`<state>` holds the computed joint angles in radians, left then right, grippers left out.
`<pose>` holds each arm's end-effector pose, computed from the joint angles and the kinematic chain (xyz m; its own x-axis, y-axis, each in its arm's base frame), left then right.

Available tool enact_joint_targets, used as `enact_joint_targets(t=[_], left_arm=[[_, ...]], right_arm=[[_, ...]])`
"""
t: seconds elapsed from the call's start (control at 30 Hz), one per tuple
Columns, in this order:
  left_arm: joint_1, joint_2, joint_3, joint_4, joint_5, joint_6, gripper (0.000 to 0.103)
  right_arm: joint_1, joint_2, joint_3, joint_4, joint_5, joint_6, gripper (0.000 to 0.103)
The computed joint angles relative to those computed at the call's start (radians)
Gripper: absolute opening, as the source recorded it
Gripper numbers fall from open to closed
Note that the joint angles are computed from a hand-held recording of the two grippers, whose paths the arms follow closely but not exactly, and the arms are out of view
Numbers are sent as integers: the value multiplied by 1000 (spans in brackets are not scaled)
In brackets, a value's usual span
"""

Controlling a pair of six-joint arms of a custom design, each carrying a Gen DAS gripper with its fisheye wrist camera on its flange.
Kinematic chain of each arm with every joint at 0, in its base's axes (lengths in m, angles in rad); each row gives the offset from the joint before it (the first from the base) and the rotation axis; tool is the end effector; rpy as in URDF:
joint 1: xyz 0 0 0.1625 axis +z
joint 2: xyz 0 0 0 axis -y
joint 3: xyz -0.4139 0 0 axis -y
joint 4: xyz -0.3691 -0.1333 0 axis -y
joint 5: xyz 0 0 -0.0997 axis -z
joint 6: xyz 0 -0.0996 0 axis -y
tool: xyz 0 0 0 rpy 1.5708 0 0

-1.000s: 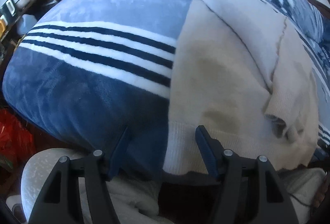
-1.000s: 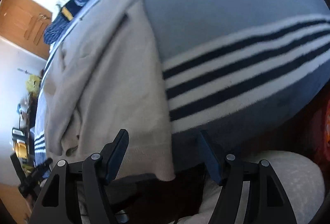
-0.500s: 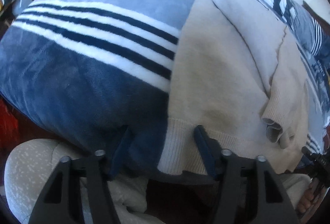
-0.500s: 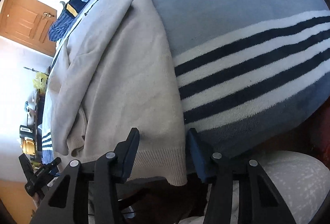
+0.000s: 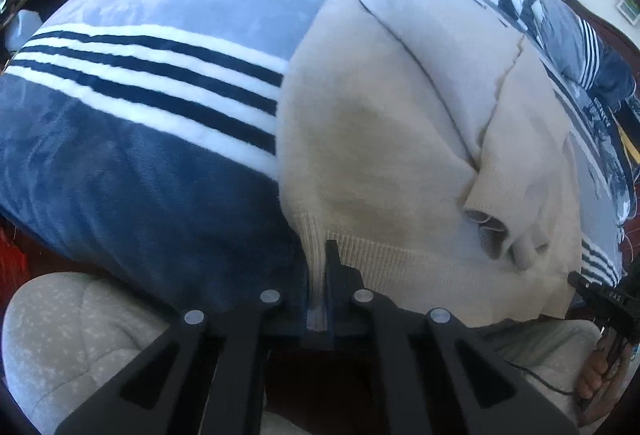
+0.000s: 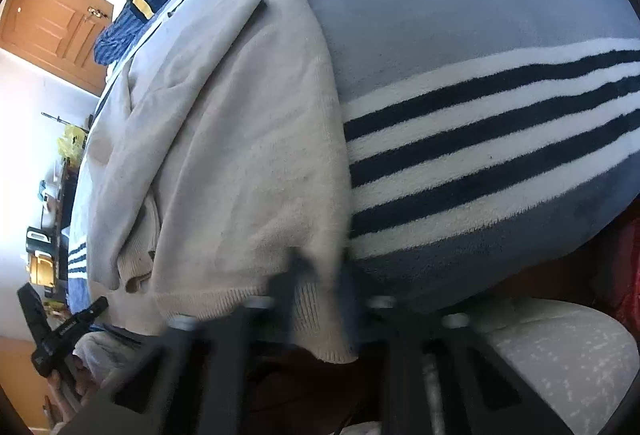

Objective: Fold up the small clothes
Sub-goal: 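Open both tools and lift them away from the sweater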

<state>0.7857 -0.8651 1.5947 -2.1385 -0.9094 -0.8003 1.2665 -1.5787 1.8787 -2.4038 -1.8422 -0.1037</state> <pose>-0.3073 -0.5826 0.1379 -0.8406 -0.0636 -0.5379 0.1356 0.9367 -0.3227 -0.0433 -0.4937 0.4353 -0.9003 0.3313 0.2823 0.1658 0.8606 -0.4815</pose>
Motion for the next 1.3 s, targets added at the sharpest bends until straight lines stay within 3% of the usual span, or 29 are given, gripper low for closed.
enact_joint_targets(t=[0.27,0.47,0.6,0.73,0.83,0.87,0.93,0.97,1.03,1.13,1.23,1.3], left_arm=[[-41,-114,62,-34,-39,12,5],[-62,-151,82,48,-31,-17,5],[-54,-134,76,114,-12,-29,6],[-64,-115,46,215,33,-90,6],[-89,-157,98,127,50,-64,13],[-109,-181,135,73,69,-50,18],[-142,-208,170,41,110,-51,41],[-166,-220,184,39,143,-55,44],[-205,-233,196,46,181,-63,52],[-261,-221,171,59,228,-63,53],[-321,-198,122,47,297,-29,65],[-345,-174,80,8,320,12,68]], right_arm=[[13,-105,40,-1,-11,35,3],[91,-148,51,53,-121,20,2],[122,-124,67,27,-219,-21,2],[102,-114,93,-56,-173,-59,4],[90,-143,110,-107,-114,-64,6],[86,-159,120,-128,-90,-64,11],[91,-185,142,-181,-75,-60,37],[95,-202,155,-210,-63,-65,50],[109,-231,168,-233,-42,-60,53],[154,-260,163,-242,-24,-42,54],[253,-259,150,-287,-72,-49,67],[320,-246,132,-327,-106,-65,74]])
